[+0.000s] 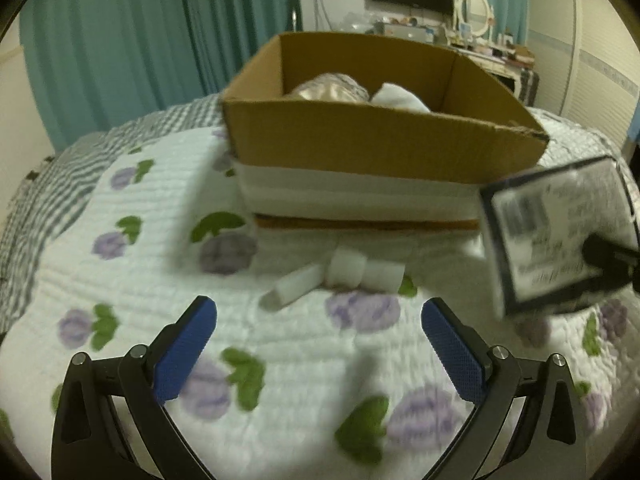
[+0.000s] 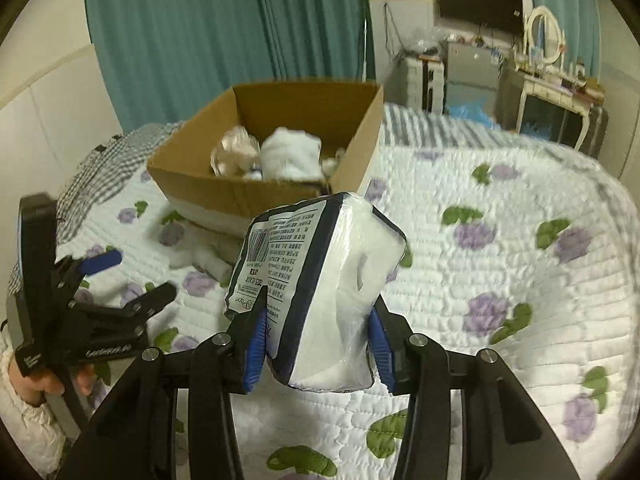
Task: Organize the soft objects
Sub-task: 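Grasp the white sock on the bed with the left tool while the right tool holds the packet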
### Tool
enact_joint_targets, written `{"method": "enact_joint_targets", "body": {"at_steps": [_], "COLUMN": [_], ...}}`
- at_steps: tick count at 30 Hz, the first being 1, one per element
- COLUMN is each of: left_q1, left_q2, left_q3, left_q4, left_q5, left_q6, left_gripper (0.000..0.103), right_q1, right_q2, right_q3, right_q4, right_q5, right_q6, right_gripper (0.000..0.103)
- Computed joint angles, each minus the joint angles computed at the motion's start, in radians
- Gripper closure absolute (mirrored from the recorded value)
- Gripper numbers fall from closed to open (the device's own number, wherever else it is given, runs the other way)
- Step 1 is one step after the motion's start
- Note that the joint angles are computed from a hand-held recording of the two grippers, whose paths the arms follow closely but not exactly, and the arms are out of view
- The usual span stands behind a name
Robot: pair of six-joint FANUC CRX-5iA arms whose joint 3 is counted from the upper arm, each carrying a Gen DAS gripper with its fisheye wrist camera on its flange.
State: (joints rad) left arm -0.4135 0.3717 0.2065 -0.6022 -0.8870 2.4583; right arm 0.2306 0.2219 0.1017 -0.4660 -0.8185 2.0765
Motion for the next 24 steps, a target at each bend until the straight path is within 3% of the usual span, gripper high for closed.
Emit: {"method": "enact_joint_targets", "body": {"at_steps": [4,6,8,11,14,20,24], "left_q1": [0.019,0.039,0.066,0.079,0.085,0.069,0.084], "left_q2": [0.06,0.073,0.08,0.084,0.073,0.045,-0.012], "left_q3": [0.046,0.047,0.038,0.031,0.014,0.0,-0.066], "left_q4": [0.023,0.058,0.119,0.149,0.17,0.162,0.212], "left_q5": [0.002,0.02,0.051,0.075,0.1,0.078,0.113], "left_q6": [-0.029,-0.043,-0.08,-0.106,-0.129,-0.139,-0.139], "left_gripper": [0.0,0.011,0.011,0.022,0.043,0.073,0.084], "right_q1": [-0.015,-0.022,-0.026,-0.026,-0.025,0.004,0.017], "right_q2": [0.064,0.084,0.107,0.122,0.116,0.063,0.035], "right_q3": [0.07,0.099,0.127,0.141,0.136,0.064,0.03], "right_q4": [-0.035,-0.052,-0.058,-0.057,-0.057,-0.012,0.008], "right_q5": [-0.061,-0.083,-0.104,-0.113,-0.108,-0.034,-0.005], "right_q6": [0.028,0.037,0.046,0.051,0.057,0.053,0.046], "right_gripper": [0.058,0.058,0.058,0.058,0.058,0.059,0.059]}}
